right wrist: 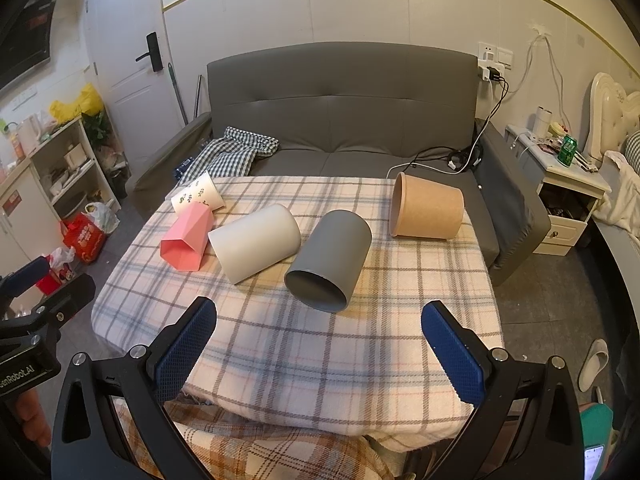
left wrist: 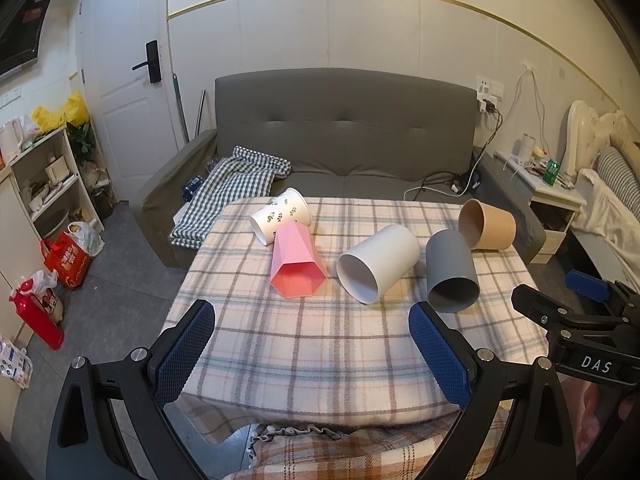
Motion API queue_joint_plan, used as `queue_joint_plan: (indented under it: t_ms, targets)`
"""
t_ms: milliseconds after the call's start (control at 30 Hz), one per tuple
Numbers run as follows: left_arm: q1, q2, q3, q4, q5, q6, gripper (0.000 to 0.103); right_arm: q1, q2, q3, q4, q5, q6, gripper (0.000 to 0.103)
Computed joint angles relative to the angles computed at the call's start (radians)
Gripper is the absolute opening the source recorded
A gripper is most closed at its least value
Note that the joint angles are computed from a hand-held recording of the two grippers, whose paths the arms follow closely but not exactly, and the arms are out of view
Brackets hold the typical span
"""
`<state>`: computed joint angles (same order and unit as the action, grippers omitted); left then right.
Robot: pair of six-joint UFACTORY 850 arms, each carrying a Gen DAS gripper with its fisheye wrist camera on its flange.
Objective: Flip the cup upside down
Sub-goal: 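Move the right gripper to the tan paper cup lying on its side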
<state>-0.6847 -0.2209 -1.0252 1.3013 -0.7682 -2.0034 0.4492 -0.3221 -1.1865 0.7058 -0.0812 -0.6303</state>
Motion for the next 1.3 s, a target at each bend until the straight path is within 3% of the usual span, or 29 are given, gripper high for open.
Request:
queue_joint_plan:
  t_ms: [300, 367, 533, 833, 900, 1100, 1300]
  targets:
    - [0.01, -0.049, -0.073, -0.084, 0.0, 0.078, 0.1, -0.016, -0.012, -0.015, 0.323, -0.014, -0.383, 0.103]
    - [0.019, -0.071, -0.108, -0.119, -0.007, 0.114, 0.1, -0.031, -0.026, -0.038, 0.303, -0.038, -0.382, 0.103]
    - [0.043, -0.143, -0.213, -0.197, -0.026, 0.202, 0.1, -0.076, -0.076, -0.118, 0.165, -0.077, -0.367, 0.103]
    - [0.101, -0.294, -0.409, -0.3, -0.015, 0.315, 0.1, -0.139, -0.307, -0.456, -0.36, -0.225, -0.277, 0.103]
    - [0.112, -0.329, -0.453, -0.315, -0.017, 0.342, 0.1, -0.146, -0.358, -0.525, -0.406, -0.246, -0.313, 0.103]
    - [0.132, -0.402, -0.541, -0.339, -0.01, 0.417, 0.1, -0.157, -0.546, -0.783, -0.52, -0.417, -0.398, 0.103]
    - [0.152, -0.463, -0.614, -0.39, -0.003, 0.501, 0.1, -0.149, -0.676, -0.93, -0.637, -0.494, -0.451, 0.103]
